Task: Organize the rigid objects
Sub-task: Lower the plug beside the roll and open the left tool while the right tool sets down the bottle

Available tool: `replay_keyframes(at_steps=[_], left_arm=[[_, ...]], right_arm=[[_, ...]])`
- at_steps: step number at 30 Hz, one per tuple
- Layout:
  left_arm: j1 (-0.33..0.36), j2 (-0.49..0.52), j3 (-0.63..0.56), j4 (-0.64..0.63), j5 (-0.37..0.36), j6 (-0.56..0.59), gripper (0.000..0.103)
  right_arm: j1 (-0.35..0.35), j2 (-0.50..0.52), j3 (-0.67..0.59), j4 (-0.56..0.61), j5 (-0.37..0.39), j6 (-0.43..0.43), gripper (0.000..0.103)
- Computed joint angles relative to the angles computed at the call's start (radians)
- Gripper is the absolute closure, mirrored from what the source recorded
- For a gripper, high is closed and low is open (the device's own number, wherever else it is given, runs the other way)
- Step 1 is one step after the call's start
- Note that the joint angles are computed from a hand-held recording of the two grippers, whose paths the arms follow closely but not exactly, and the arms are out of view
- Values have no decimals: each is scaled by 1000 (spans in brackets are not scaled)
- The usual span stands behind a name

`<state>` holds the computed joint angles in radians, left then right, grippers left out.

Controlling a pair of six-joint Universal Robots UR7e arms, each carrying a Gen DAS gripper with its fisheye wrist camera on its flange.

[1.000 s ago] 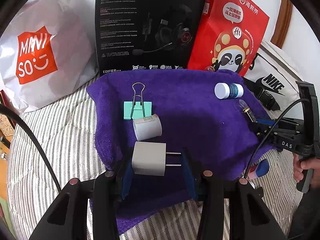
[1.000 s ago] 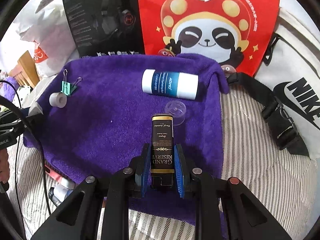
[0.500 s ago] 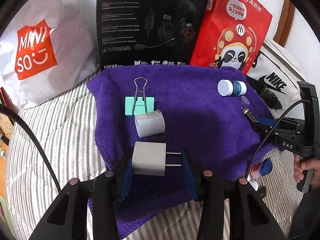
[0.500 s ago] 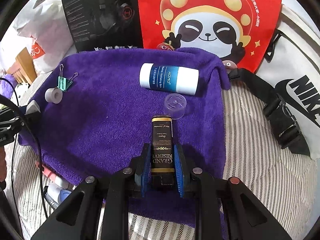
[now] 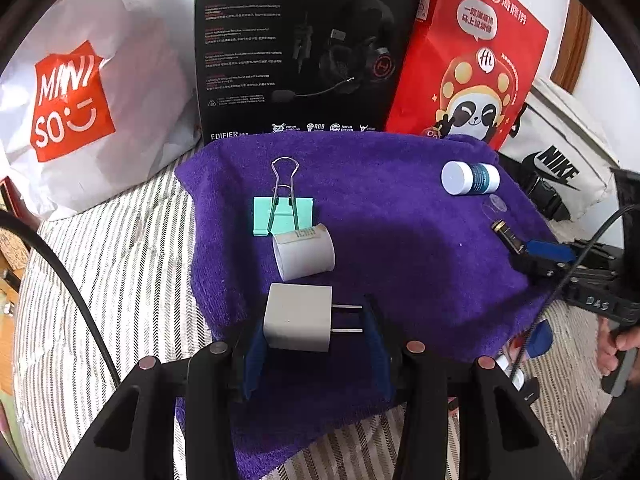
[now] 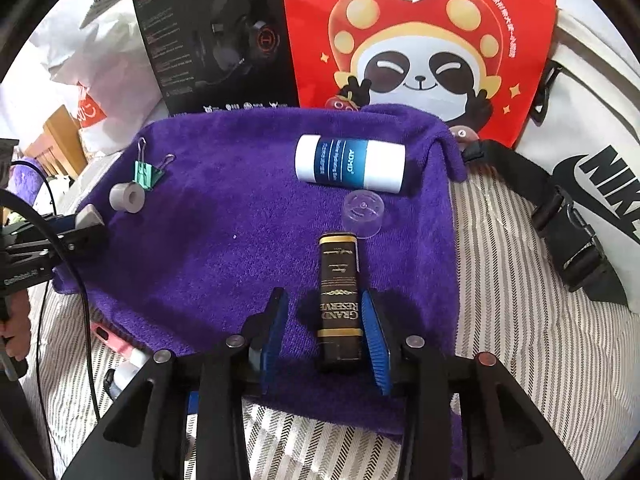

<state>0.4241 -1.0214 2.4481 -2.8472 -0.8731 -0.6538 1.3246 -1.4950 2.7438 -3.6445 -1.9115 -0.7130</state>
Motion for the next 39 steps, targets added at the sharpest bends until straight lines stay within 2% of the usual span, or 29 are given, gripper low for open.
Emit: replay_keyframes(at_steps=[9,17,39], left_arm=[[-1,25,-23,49,35,-2,60],[-12,66,-52,122,69,-11,60],[-22,72,-63,175,64,-38,57]], right_arm=[[-7,-65,18,37,28,2,64],[-14,-76,11,80,31,16,64],[-26,-77,1,110,34,25,64]])
